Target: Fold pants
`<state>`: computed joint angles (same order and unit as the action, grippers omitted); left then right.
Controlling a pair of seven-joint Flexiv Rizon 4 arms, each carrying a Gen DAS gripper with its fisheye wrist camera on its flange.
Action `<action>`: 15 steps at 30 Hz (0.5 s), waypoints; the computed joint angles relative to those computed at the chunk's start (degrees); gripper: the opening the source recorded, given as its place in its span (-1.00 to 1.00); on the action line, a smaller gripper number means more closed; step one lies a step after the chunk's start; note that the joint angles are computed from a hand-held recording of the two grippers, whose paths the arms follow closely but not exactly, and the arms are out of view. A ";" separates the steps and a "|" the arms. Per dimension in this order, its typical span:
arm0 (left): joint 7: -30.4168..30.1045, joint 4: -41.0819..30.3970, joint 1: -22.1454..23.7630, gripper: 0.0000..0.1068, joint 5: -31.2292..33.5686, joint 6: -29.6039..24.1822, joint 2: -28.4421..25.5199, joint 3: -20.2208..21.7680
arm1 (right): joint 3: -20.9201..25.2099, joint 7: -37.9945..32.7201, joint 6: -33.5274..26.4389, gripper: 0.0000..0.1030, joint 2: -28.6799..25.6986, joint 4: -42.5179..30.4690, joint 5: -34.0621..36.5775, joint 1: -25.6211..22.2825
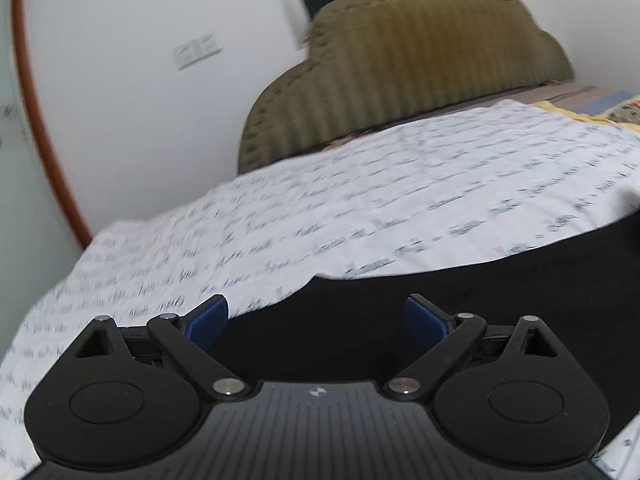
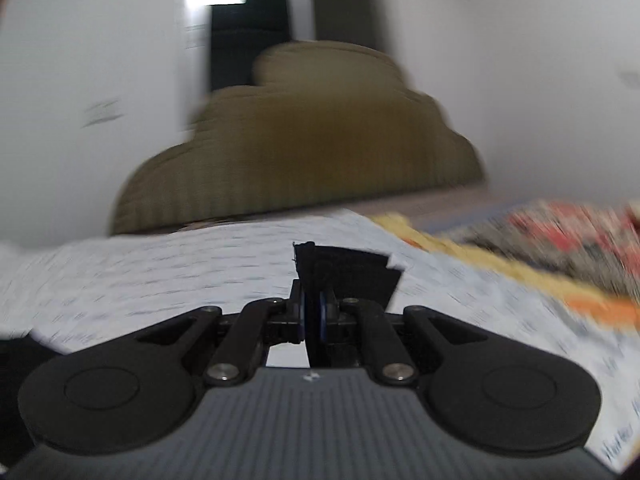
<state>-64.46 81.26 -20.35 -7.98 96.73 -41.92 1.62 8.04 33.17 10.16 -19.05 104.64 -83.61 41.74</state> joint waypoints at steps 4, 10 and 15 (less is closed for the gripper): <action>-0.60 -0.50 8.36 0.80 -3.93 -4.45 -0.33 -10.61 | -2.66 -14.50 12.20 -0.84 -10.47 -13.41 -3.12 1.25; -0.74 2.07 18.07 0.80 -6.03 -0.01 -3.67 -23.47 | -4.41 -40.97 23.16 -0.87 -25.52 -31.57 6.05 4.73; -0.33 2.77 24.87 0.81 -7.37 -3.00 -5.21 -33.08 | -7.42 -46.56 21.81 -0.85 -28.31 -35.24 10.75 8.09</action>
<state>-64.79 84.03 4.52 -15.35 93.73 -47.14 -31.46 0.62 -13.39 31.97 -47.36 69.40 -72.86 49.83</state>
